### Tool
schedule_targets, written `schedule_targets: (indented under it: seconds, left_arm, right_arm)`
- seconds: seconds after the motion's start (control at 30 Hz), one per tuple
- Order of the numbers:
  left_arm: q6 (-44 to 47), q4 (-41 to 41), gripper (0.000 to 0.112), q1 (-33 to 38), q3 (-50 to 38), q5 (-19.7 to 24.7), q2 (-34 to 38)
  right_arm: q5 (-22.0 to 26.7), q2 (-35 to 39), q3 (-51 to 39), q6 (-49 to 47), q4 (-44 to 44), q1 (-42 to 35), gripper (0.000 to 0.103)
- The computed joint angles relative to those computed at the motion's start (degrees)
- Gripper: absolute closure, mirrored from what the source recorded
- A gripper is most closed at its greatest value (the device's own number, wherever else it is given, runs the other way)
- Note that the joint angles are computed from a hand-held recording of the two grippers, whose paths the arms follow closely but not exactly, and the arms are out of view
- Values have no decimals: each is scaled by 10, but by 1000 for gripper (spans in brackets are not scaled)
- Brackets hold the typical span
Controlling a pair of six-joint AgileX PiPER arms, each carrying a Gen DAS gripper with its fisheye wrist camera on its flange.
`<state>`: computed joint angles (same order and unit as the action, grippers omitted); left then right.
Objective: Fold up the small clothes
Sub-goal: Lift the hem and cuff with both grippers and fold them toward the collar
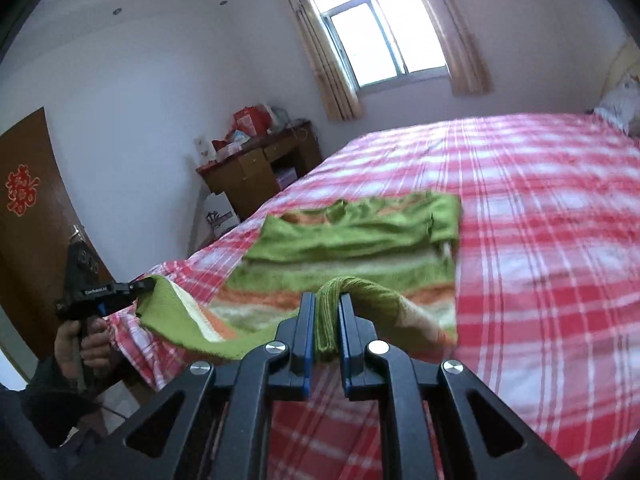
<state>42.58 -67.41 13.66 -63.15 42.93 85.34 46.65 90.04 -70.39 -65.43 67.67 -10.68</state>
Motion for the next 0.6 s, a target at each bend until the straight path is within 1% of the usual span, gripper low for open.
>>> schedule_targets:
  seconds: [0.1,0.23,0.33,0.47,0.6]
  left_arm:
    - [-14,-11,105,-3,-44,-1,29]
    - [-55,20,105,-20,-122,-18,72]
    - [-83,42,105,-25,-173,-22,101]
    - [-126,68,105,-27,-245,-24,145]
    - [-169,101,105,-29,-321,-23,190]
  right_arm:
    - [-8,26,-56,28,-17,10,93]
    - [-11,62,-126,54,-35,17,93]
    - [-10,99,-195,89,-60,24,93]
    - [-3,149,-285,138,-99,35,93]
    - [22,222,-415,207,-158,51,93]
